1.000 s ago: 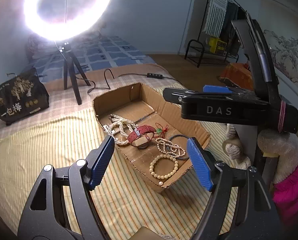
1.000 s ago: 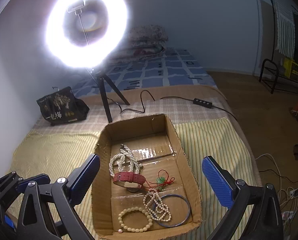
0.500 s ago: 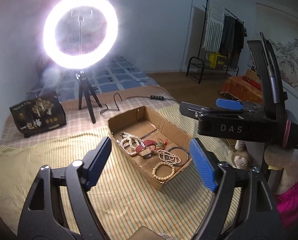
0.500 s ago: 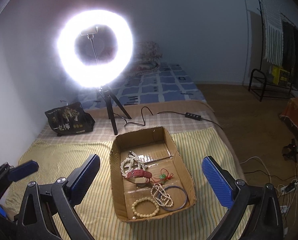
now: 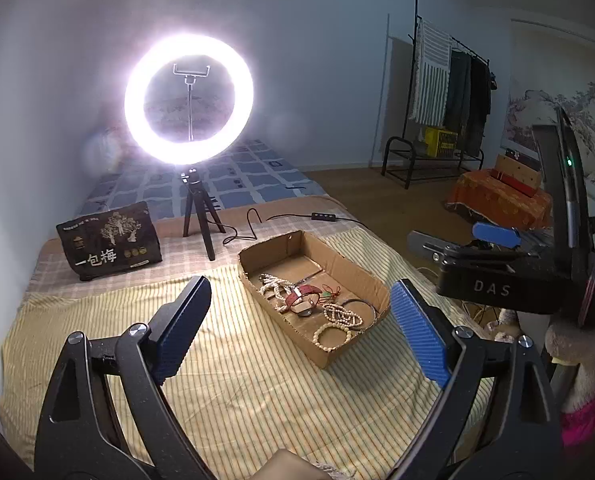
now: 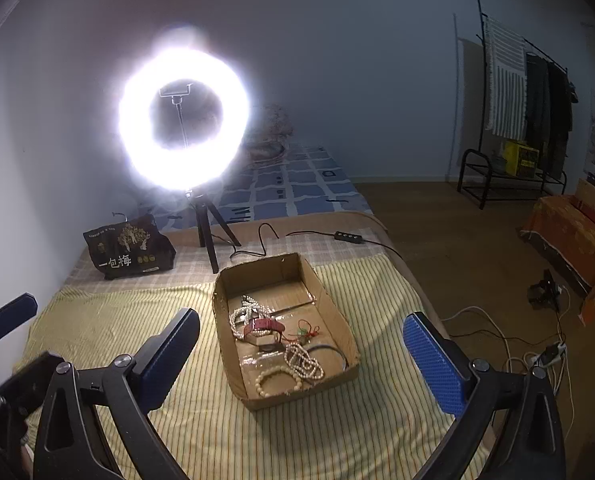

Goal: Organize jewelry

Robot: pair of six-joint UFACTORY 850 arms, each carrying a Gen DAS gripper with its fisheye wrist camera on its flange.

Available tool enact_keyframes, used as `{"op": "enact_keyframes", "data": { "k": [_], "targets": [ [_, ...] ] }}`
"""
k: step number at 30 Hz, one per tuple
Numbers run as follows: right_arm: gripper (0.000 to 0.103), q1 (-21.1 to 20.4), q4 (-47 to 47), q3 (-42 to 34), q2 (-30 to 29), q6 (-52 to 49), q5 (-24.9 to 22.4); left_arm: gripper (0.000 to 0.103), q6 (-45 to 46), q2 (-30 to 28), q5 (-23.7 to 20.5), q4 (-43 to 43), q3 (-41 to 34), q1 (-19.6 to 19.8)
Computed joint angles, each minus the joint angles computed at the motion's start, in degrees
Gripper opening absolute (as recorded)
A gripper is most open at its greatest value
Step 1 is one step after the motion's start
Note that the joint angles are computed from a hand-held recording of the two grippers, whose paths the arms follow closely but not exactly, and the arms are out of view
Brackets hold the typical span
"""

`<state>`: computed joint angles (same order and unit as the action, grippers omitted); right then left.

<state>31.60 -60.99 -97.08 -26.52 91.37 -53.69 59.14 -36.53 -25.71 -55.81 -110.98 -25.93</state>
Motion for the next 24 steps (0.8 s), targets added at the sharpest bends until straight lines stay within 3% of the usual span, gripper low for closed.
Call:
{"op": "enact_keyframes", "data": {
  "k": [9, 24],
  "targets": [
    [0.103, 2.82, -3.51, 1.60, 0.37, 4.06, -5.08, 0.093, 7.90, 3.54, 2.60, -5.25, 5.88, 0.39],
    [0.103, 3.95, -7.45, 3.83, 0.95, 9.13, -7.88, 0.094, 2.50, 3.28, 3.16, 2.29, 6.66, 0.01]
  ]
}}
